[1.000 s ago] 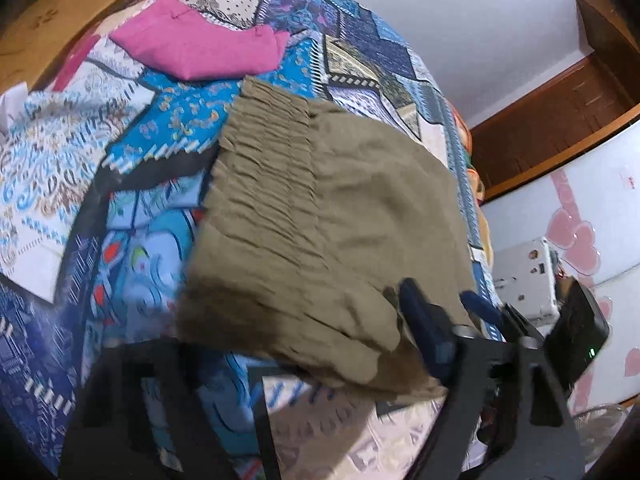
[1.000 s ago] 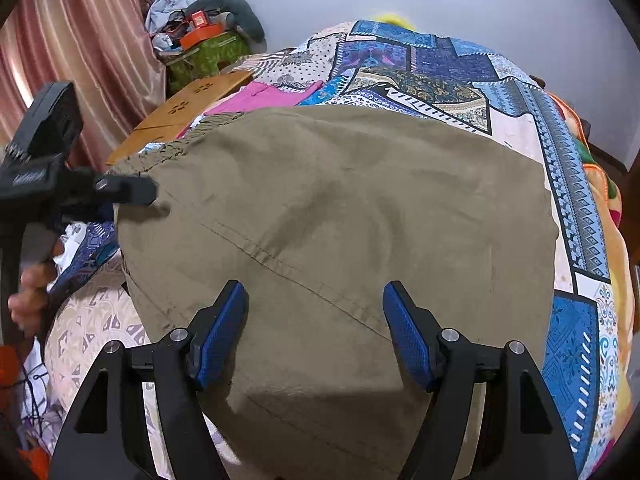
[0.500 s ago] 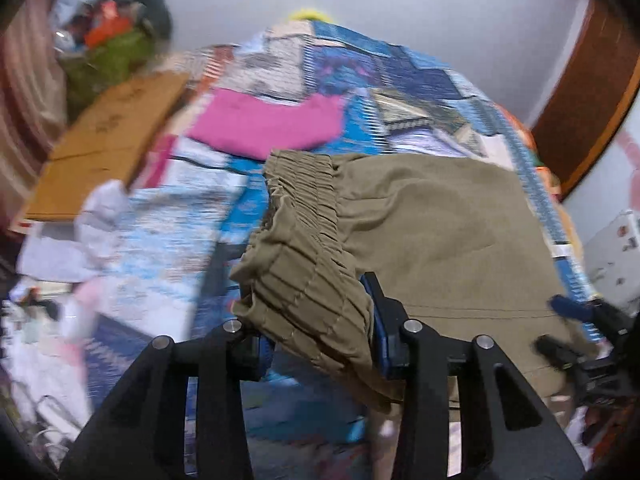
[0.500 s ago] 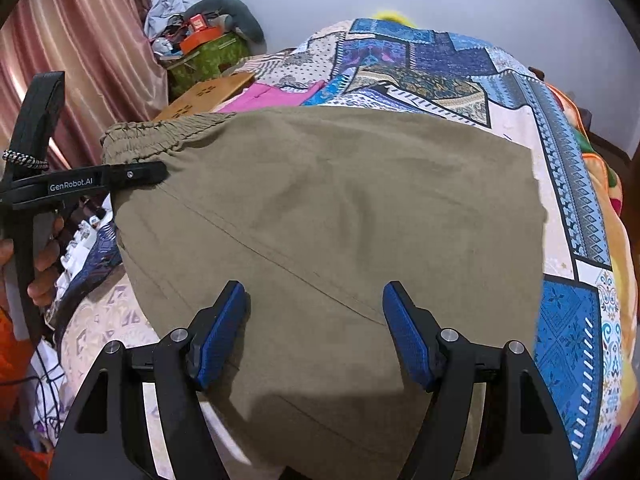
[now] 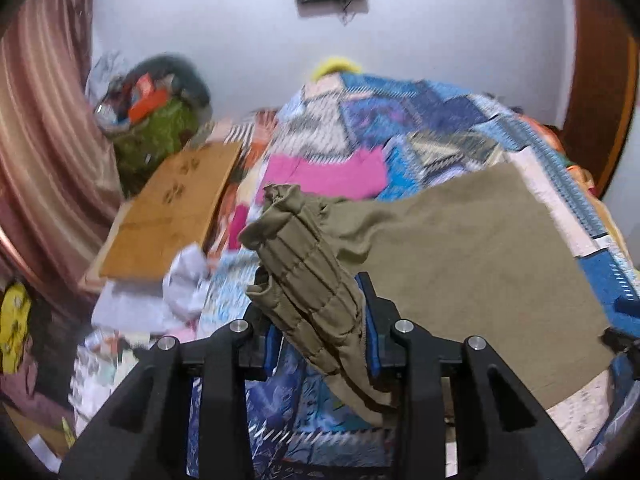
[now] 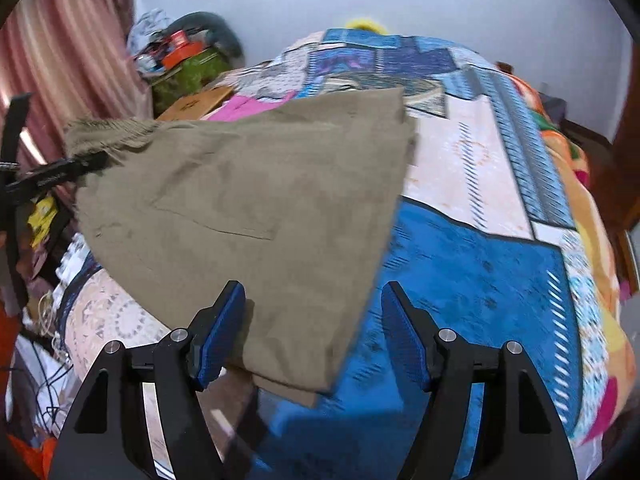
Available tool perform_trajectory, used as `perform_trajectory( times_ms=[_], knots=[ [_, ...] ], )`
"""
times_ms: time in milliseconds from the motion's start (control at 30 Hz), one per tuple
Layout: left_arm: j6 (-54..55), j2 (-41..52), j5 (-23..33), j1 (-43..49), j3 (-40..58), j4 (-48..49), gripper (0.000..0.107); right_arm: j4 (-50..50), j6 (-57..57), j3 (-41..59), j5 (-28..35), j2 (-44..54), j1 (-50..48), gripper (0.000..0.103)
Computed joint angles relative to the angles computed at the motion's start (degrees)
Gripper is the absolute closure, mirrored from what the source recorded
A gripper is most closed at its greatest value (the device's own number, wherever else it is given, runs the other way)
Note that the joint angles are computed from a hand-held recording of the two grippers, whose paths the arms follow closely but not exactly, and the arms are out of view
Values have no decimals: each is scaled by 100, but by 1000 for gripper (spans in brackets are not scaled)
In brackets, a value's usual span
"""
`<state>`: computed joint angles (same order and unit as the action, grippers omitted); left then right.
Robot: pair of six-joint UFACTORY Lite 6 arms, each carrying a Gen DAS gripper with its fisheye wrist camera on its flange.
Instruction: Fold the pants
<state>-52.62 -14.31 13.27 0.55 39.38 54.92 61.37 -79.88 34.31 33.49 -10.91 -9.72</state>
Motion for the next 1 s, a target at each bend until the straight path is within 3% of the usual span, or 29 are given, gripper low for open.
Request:
perform_trajectory(
  times_ms=[133, 333, 433, 567, 867, 1000],
  knots=[
    [209, -213, 221, -629, 314, -261, 74, 51, -162, -136, 89, 77, -297, 37],
    [2107, -31, 157, -1349, 1068, -2401, 75, 368, -427, -173, 351, 283, -508, 37],
    [2725, 303, 142, -1715, 1409, -3107, 76, 380, -471, -214, 379, 230, -534, 37],
    [2684, 845, 198, -2316, 1781, -3066, 76, 428, -531, -231, 399, 236, -571, 37],
    [4645, 1964, 198, -2817, 2286, -5409, 76, 472, -602, -281, 428, 181, -632, 37],
    [5033, 2261, 218, -2961, 2317, -5861, 76, 330, -537, -341, 357, -30, -620, 37]
  ],
)
